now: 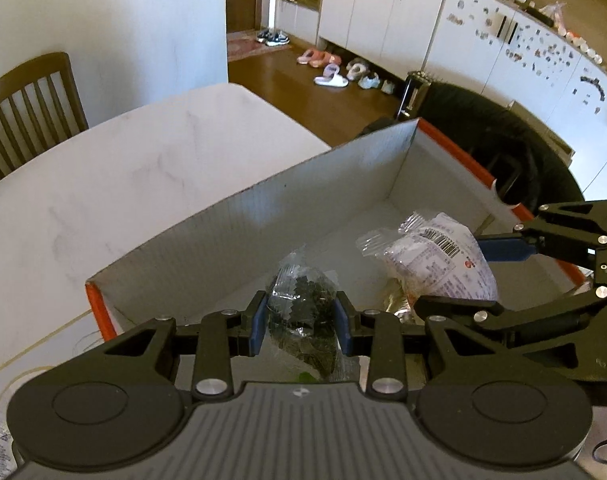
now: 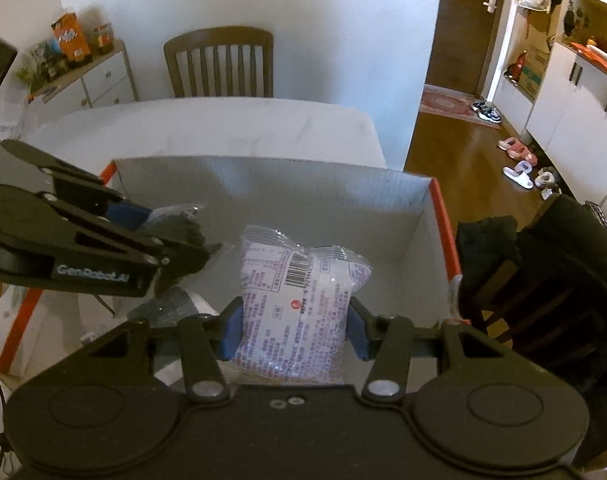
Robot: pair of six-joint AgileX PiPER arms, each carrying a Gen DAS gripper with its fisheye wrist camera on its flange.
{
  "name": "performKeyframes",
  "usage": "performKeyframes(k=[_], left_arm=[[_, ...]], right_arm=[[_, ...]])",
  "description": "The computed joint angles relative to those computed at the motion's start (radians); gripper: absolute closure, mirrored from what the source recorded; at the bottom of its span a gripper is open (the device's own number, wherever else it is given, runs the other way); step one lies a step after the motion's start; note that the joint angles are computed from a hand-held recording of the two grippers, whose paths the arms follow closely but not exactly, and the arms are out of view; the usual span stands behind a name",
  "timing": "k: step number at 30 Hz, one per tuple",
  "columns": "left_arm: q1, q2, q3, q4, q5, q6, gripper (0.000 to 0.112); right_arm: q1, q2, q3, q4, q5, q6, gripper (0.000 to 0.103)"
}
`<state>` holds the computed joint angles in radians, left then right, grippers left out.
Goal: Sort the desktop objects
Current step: 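Open both tools to release the packets into the shoebox and withdraw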
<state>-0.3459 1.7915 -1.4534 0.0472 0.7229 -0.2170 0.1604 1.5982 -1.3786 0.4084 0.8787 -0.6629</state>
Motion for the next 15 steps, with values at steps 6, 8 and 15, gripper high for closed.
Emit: performKeyframes(k=[6, 8, 15], left_arm=[[0.005, 0.029, -0.009, -0.015, 0.013, 0.008, 0.079], [0.009, 0.031, -0.001, -0.02, 0.012, 0.011, 0.079], [0.021, 0.039, 0.008, -0.028, 0.021, 0.016, 0.079]], right_arm=[[0.022, 0.033, -0.007, -0.027, 0.004, -0.013, 0.052], [0.026, 0.04, -0.01, -0.026, 0.004, -0.018, 0.052], [0.02, 0.061, -0.035, -0.022, 0.016, -0.027, 0.052]])
